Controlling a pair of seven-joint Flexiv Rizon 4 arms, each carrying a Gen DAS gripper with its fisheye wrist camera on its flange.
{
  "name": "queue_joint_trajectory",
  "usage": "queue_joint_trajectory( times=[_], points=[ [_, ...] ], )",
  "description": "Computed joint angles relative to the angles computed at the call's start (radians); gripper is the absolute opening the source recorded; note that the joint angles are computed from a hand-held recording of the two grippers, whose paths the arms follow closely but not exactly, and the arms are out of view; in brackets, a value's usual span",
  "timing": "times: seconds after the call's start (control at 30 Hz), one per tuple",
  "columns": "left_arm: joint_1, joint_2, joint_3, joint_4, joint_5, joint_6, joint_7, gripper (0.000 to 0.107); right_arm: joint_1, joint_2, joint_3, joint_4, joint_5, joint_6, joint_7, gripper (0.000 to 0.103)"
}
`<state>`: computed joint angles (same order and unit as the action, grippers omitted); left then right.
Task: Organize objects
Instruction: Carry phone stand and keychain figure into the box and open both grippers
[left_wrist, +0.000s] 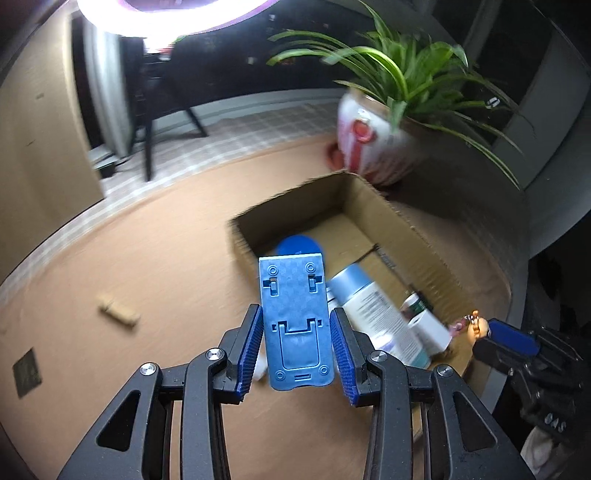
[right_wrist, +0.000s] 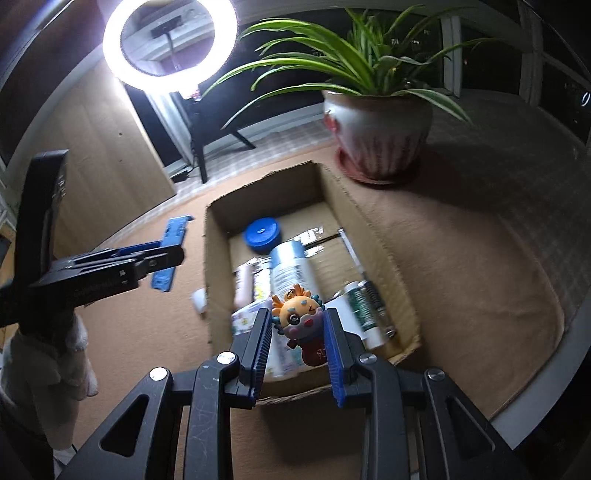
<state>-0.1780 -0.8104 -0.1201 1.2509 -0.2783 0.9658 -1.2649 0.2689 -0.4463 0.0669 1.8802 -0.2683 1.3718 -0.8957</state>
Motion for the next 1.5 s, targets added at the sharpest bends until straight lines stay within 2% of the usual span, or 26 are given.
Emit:
queue_joint_trajectory(
  times=[0.2, 0.3, 0.47, 0.7, 1.1, 1.13, 1.17, 1.2, 1.23, 1.27, 1.5],
  points=[
    [-0.063, -0.153, 0.049, -0.26, 0.057, -0.152, -0.076, 0.04, -0.052, -0.05, 0.038, -0.069, 0.043, -0.028, -0.067, 0.026],
    [-0.073, -0.201, 0.048, -0.341, 0.071, -0.206, -0.089, 0.04, -0.074, -0.078, 0.063, -0.104, 0.075, -0.049, -0.107, 0.026],
    [-0.093, -0.267, 0.055, -0.455, 0.092, -0.269, -0.111, 0.04, -0.08, -0.117, 0.071, -0.151, 0.106, -0.081, -0.149, 0.026],
    [-0.105, -0.317, 0.065, -0.541, 0.117, -0.314, -0.13, 0.04, -0.074, -0.143, 0.062, -0.187, 0.12, -0.109, -0.18, 0.026],
    [-0.098, -0.346, 0.06, -0.588, 0.123, -0.355, -0.136, 0.042, -0.069, -0.165, 0.065, -0.225, 0.139, -0.143, -0.218, 0.027],
    [-0.098, -0.346, 0.059, -0.591, 0.121, -0.362, -0.135, 0.048, -0.066, -0.165, 0.06, -0.223, 0.138, -0.139, -0.214, 0.027],
    [-0.097, -0.347, 0.057, -0.594, 0.118, -0.371, -0.134, 0.055, -0.06, -0.164, 0.053, -0.22, 0.135, -0.133, -0.208, 0.034],
    [-0.095, -0.34, 0.053, -0.582, 0.115, -0.365, -0.131, 0.069, -0.06, -0.163, 0.053, -0.221, 0.135, -0.137, -0.207, 0.039],
    [-0.094, -0.332, 0.051, -0.566, 0.114, -0.352, -0.128, 0.073, -0.06, -0.162, 0.054, -0.222, 0.135, -0.14, -0.206, 0.05],
    [-0.093, -0.322, 0.05, -0.549, 0.115, -0.337, -0.125, 0.073, -0.055, -0.159, 0.047, -0.218, 0.129, -0.136, -0.202, 0.054],
    [-0.085, -0.246, 0.041, -0.42, 0.111, -0.244, -0.11, 0.073, -0.041, -0.138, 0.027, -0.181, 0.112, -0.093, -0.156, 0.054]
  ],
)
